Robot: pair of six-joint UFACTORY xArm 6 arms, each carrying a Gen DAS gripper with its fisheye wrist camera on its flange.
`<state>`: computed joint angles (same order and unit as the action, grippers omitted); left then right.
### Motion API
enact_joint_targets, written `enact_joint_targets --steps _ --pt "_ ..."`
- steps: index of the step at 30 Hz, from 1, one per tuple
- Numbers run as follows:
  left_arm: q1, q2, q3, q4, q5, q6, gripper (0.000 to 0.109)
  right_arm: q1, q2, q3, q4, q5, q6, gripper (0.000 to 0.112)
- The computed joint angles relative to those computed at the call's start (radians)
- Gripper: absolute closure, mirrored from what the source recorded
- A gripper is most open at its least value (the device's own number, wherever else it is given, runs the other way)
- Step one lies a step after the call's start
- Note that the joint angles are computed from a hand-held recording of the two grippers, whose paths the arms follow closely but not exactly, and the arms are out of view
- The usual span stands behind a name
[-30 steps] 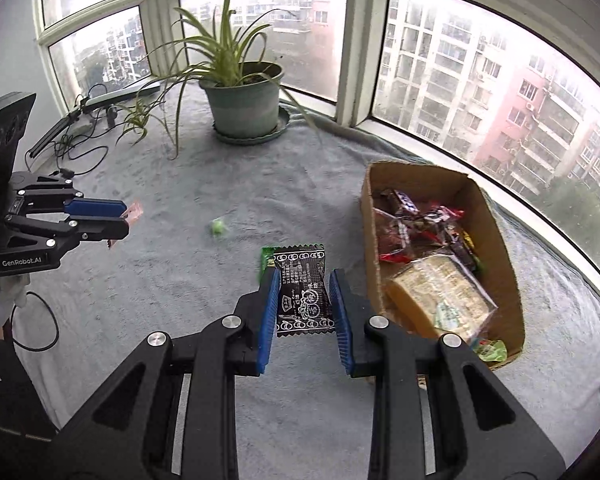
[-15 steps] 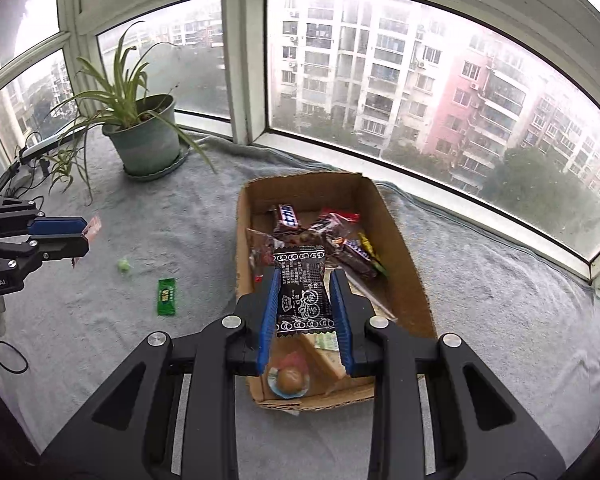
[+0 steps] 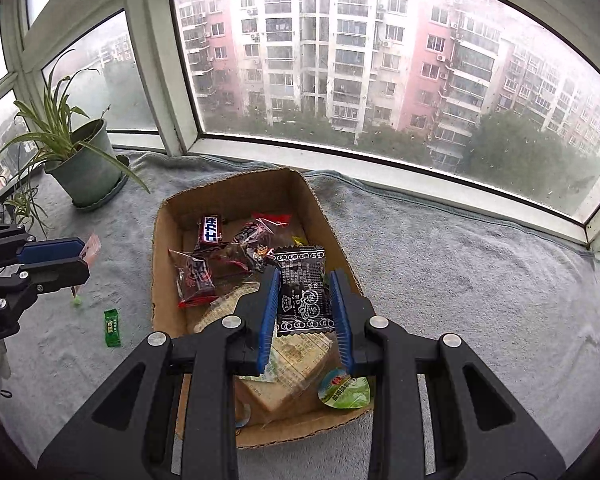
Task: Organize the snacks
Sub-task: 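Carry the pink packet and black packet over the cardboard box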
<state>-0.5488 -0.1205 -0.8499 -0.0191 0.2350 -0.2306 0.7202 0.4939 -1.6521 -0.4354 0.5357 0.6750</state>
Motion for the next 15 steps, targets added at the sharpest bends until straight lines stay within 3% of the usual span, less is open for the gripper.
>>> enact_joint_targets --steps 15 --pt "-0.04 0.242 -0.208 -0.119 0.035 0.094 0.091 -0.02 0.082 -0.057 0.082 0.006 -0.063 0.085"
